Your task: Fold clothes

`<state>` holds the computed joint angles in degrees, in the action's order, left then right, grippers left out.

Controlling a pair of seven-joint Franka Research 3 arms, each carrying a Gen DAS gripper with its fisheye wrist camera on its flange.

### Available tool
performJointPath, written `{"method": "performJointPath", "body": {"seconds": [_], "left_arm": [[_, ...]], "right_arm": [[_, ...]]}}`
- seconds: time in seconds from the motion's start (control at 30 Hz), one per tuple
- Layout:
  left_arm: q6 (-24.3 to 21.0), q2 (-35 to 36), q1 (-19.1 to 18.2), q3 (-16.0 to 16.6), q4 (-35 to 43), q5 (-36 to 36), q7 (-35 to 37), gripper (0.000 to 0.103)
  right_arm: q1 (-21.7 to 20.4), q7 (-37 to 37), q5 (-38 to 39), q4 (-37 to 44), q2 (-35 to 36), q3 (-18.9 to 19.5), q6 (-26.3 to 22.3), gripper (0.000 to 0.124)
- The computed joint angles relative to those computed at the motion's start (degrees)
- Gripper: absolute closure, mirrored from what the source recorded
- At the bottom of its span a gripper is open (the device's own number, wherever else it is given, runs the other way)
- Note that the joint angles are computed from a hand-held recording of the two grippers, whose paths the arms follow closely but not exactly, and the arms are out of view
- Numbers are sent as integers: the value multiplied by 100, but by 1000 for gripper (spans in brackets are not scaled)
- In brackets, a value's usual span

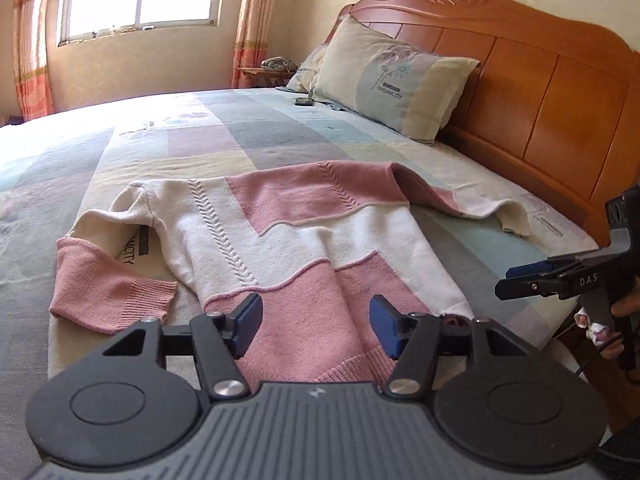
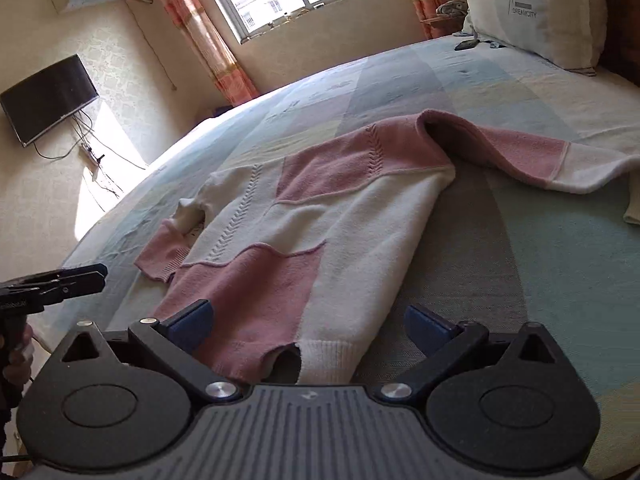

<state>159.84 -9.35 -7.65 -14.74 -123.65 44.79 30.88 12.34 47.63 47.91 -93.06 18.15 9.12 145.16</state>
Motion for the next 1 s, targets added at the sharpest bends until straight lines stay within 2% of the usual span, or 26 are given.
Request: {"method": "performJointPath", "body": {"seconds": [0.07,0.17,0.33,0.37,0.5,0.6,0.67,0.73,0.83,1.0], "left_arm": [[-289,330,-169,-84,276,41,687,36],[-555,866,-425,-125,689,289,1554,33],[-1174,1720,-923,1,1370,384,2508,33],[-1298,1842,-1019,48,1480,479,2589,33],[-1319,1994,-1238,243,1650,935,2610,30],[-1706,2115,-1440,373,1864,1559,2332,30],[-1909,2200,-1479,395,1997,1650,2387,30],[-1812,2225,-1433,371,2026,1454,2586,30],[-1784,2307,-1513,383,2070,1626,2778,31],[-1832,2430,-1609,489,2248,1889,2535,30]], "right_arm": [[230,271,-766,-181,-15,-188,160,21],[379,546,-1493,-466,-77,-305,283,21],[285,777,-1714,-625,-84,-282,314,21],[230,717,-1630,-633,-94,-243,309,21],[112,554,-1401,-615,-89,-171,263,21],[80,345,-1271,-686,-114,-134,359,21],[104,261,-1263,-707,-102,-130,456,21],[137,208,-1299,-745,-105,-132,557,21],[175,84,-1367,-830,-122,-125,714,21],[254,-90,-1570,-993,-166,-131,973,21]]}}
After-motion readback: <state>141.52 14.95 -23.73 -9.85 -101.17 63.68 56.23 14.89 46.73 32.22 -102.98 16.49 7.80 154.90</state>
